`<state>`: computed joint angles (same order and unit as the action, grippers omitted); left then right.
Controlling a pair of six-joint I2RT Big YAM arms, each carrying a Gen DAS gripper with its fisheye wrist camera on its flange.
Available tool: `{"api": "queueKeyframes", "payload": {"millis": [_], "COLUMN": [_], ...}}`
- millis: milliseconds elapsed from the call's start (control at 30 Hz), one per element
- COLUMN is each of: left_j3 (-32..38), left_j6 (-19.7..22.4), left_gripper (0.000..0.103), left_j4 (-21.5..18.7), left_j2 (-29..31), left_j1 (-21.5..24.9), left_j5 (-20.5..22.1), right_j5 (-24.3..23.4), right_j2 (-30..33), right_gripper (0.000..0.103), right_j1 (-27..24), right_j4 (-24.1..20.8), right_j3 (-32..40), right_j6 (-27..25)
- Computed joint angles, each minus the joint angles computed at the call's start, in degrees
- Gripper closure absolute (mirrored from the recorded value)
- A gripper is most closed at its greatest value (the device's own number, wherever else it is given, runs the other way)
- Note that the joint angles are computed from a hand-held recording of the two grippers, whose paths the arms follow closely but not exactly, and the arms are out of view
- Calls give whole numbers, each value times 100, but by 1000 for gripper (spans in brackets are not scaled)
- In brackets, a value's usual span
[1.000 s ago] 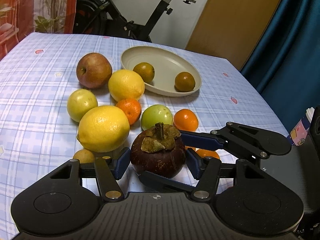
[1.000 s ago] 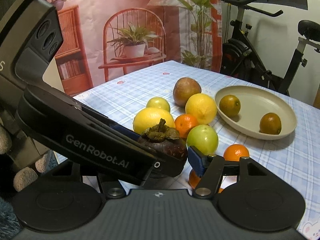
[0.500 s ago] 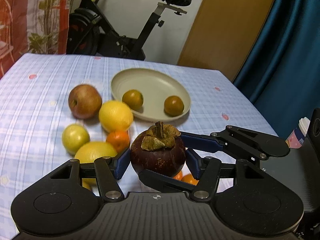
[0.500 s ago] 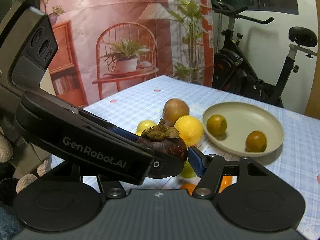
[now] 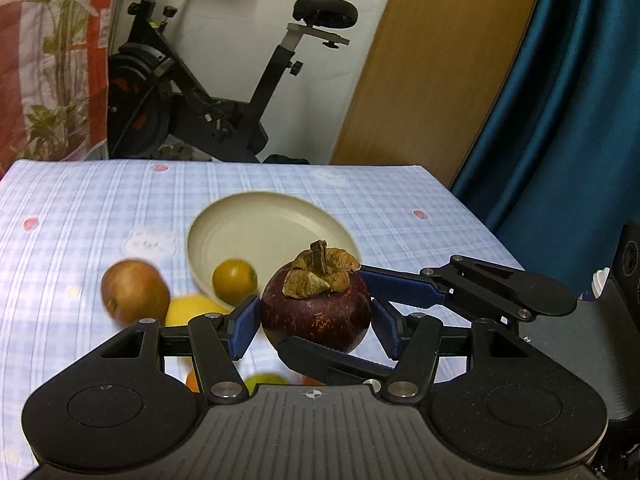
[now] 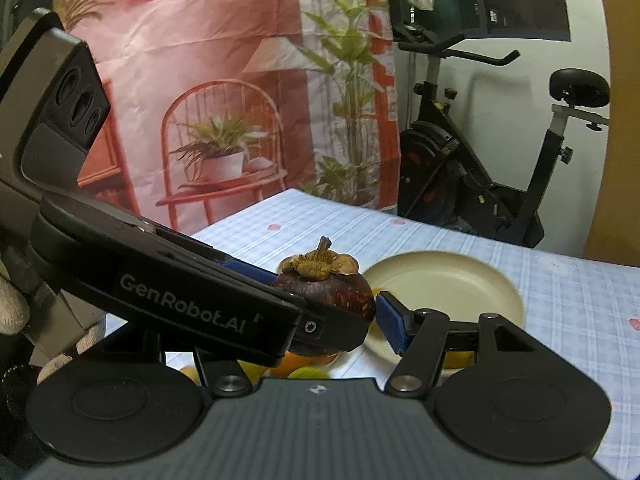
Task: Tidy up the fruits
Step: 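Carry the mangosteen onto the plate and open the left tool while the right tool carries the tangerine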
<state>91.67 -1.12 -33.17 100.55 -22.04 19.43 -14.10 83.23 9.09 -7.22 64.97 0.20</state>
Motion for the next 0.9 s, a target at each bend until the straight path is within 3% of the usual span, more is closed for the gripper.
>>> {"api": "queueKeyframes", "payload": {"millis": [567, 900], "left_j3": [2456, 3777], "left_j6": [6, 129], "left_gripper": [40, 40], "left_j4": [-1068, -1686], "left_j2": [1801, 2700], "left_j1": [-83, -133], "left_j5": [-164, -430], "right_j5": [-409, -390], "right_j2": [1442, 2015], "right_gripper": [39, 39], "right_j1": [-598, -717], "right_j4": [-578, -756], "right_j3": [1543, 2067], "right_j6": [-126, -425]}}
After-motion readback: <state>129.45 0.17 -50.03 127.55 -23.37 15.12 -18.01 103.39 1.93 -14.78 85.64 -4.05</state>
